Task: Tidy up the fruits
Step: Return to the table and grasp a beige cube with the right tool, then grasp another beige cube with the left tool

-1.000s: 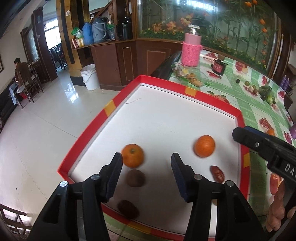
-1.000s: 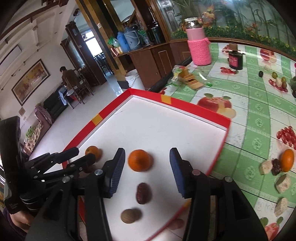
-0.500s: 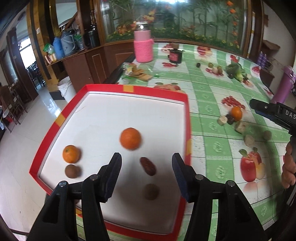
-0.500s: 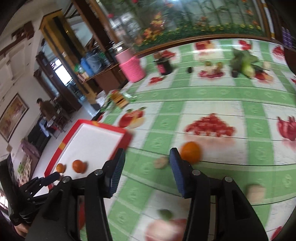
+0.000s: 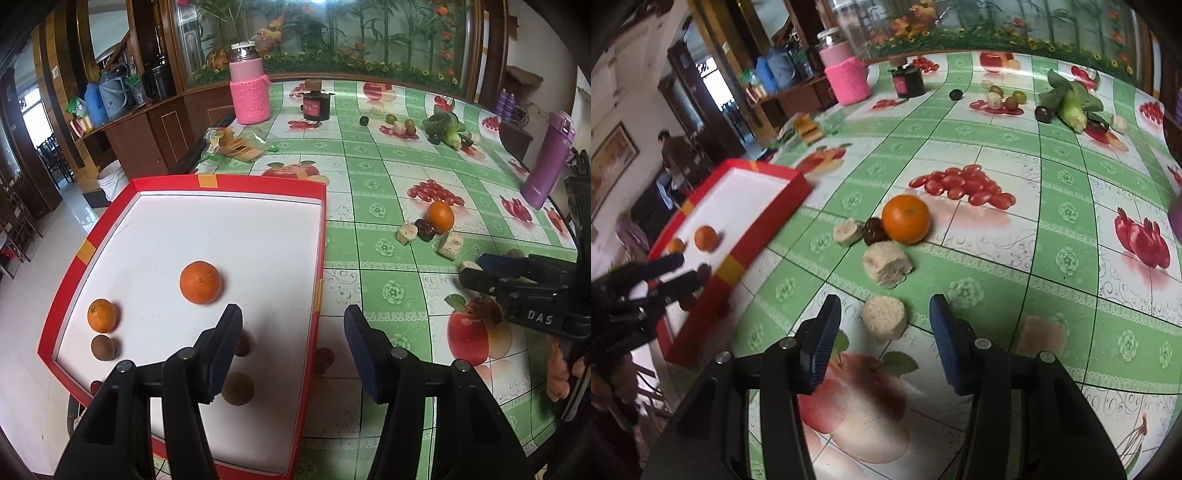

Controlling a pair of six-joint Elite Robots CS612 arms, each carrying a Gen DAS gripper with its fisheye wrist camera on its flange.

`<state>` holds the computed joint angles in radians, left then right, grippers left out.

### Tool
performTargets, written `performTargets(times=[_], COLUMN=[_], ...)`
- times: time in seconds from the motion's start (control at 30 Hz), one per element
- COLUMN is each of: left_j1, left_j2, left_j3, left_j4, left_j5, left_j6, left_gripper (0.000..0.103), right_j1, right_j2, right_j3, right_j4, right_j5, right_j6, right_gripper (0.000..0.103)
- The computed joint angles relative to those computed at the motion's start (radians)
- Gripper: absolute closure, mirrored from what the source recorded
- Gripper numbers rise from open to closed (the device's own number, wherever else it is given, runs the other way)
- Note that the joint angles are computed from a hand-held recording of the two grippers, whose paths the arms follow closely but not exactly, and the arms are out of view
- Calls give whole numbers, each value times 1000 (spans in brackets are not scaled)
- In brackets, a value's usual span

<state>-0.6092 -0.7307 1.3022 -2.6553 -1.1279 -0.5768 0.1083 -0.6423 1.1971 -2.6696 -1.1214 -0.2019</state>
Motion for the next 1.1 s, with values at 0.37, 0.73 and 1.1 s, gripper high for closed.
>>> performTargets(times=[0.37,0.73,1.1], left_j1=[0,-9,-3], left_j2=[58,172,247], left_j3=[-114,-311,-440], left_j4=[30,101,161], left_j5=[-69,-188,-259], left_j6=[70,159,174], left_gripper=[46,46,58], right_j1=[28,-33,-49], right_j2=[2,3,9], right_j3=[12,17,5], right_j4=[-64,-224,-212], right_j5=[-168,-110,-91], right_j6=[-62,288,417], right_gripper=[76,76,76])
